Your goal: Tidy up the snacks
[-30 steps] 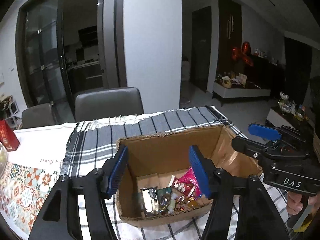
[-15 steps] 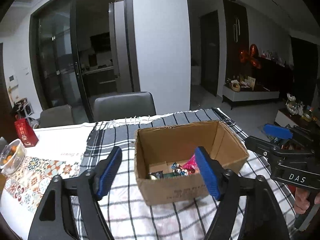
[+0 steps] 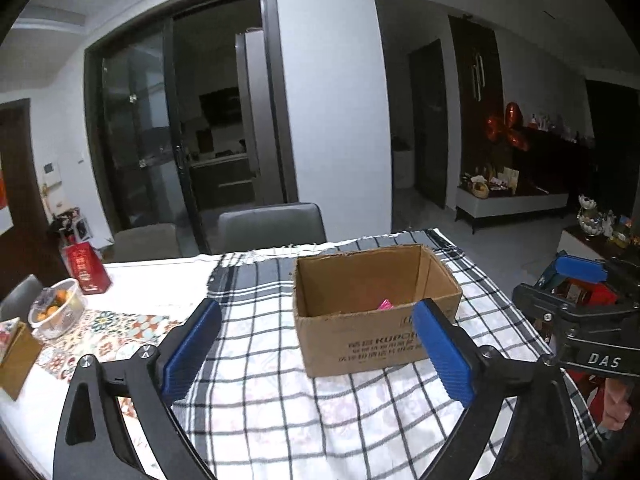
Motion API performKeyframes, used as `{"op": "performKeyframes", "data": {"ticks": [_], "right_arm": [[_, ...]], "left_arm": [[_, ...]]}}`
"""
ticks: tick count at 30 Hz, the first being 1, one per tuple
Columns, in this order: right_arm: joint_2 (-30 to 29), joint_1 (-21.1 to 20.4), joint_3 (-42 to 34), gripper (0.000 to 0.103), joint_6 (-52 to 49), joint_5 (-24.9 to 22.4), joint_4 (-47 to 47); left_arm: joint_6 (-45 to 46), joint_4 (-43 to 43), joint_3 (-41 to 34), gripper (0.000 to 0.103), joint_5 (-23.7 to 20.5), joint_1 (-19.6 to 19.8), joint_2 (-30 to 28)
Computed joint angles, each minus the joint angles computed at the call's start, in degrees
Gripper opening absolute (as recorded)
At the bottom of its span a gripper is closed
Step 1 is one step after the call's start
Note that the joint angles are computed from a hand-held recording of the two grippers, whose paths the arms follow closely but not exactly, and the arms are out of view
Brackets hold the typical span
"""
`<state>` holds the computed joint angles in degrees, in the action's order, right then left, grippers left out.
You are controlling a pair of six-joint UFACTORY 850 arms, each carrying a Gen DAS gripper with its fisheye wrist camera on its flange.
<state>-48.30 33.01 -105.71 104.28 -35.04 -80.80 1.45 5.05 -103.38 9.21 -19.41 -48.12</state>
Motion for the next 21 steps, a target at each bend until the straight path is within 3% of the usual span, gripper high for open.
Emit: {"op": "performKeyframes", "data": {"ticks": [3, 21], "right_arm": [[2.21, 1.36, 3.51, 0.087, 2.80, -1.46, -1.46], [9.13, 6.63, 15.60, 0.087, 13.00, -5.38, -6.55]], "left_arm": [[6.14, -5.94, 4.69, 0.102, 1.83, -0.25, 2.71], [3.82, -6.06, 23.07, 0.103, 9.12, -0.67, 13.84]]}}
